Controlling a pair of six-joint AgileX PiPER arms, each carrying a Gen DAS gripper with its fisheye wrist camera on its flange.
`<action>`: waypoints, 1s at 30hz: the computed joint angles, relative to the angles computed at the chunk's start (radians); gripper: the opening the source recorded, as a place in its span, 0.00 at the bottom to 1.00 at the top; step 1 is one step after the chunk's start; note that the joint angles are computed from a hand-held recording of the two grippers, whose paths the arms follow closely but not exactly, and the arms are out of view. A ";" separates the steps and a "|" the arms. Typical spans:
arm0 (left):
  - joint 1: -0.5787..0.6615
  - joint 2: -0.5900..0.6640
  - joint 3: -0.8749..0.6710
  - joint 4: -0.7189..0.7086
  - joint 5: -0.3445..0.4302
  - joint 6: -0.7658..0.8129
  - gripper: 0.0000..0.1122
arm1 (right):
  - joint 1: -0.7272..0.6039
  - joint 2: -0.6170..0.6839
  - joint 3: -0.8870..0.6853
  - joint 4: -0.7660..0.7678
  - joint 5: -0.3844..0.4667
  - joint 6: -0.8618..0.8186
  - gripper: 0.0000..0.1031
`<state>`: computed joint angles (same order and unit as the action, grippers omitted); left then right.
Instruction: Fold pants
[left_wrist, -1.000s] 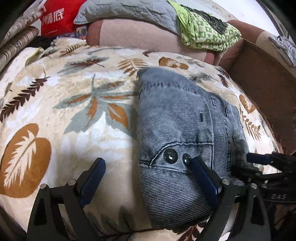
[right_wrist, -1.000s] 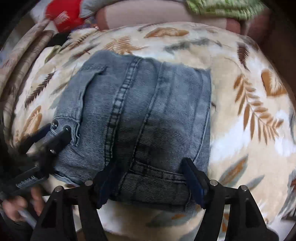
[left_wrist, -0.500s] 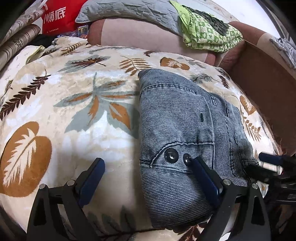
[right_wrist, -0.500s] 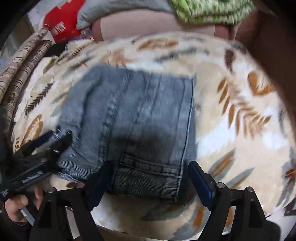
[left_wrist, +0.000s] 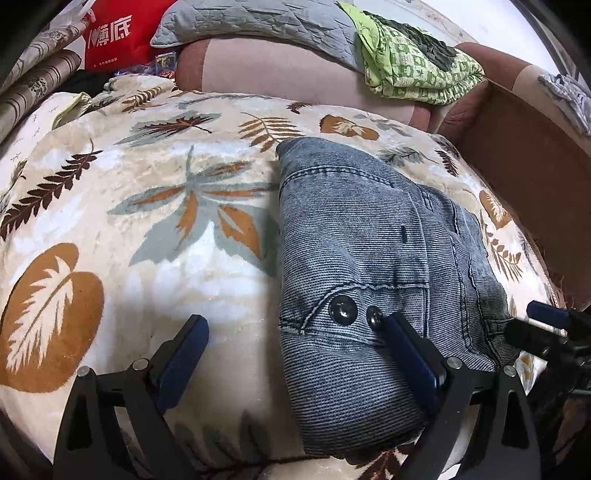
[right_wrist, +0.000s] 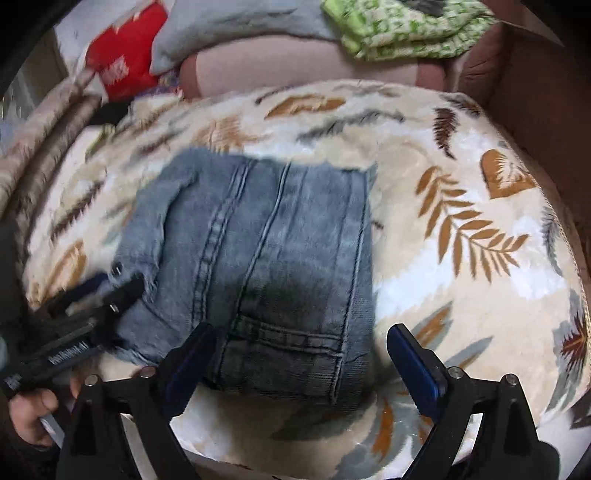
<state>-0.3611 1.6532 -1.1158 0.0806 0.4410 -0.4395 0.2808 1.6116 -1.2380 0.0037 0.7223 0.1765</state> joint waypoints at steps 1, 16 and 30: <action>-0.002 0.000 0.000 0.007 0.000 -0.008 0.86 | -0.005 -0.011 0.020 0.000 -0.022 0.001 0.92; 0.162 -0.043 -0.116 -0.372 0.144 0.271 0.86 | -0.292 -0.007 0.024 0.549 0.066 -0.422 0.99; 0.204 0.266 -0.428 -0.649 0.432 0.471 0.51 | -0.406 0.384 -0.343 0.812 0.395 -0.503 0.54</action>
<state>-0.1572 1.9190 -1.5439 -0.5684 0.8731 0.0311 -0.1250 1.9959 -1.5811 0.8154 1.1176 -0.3268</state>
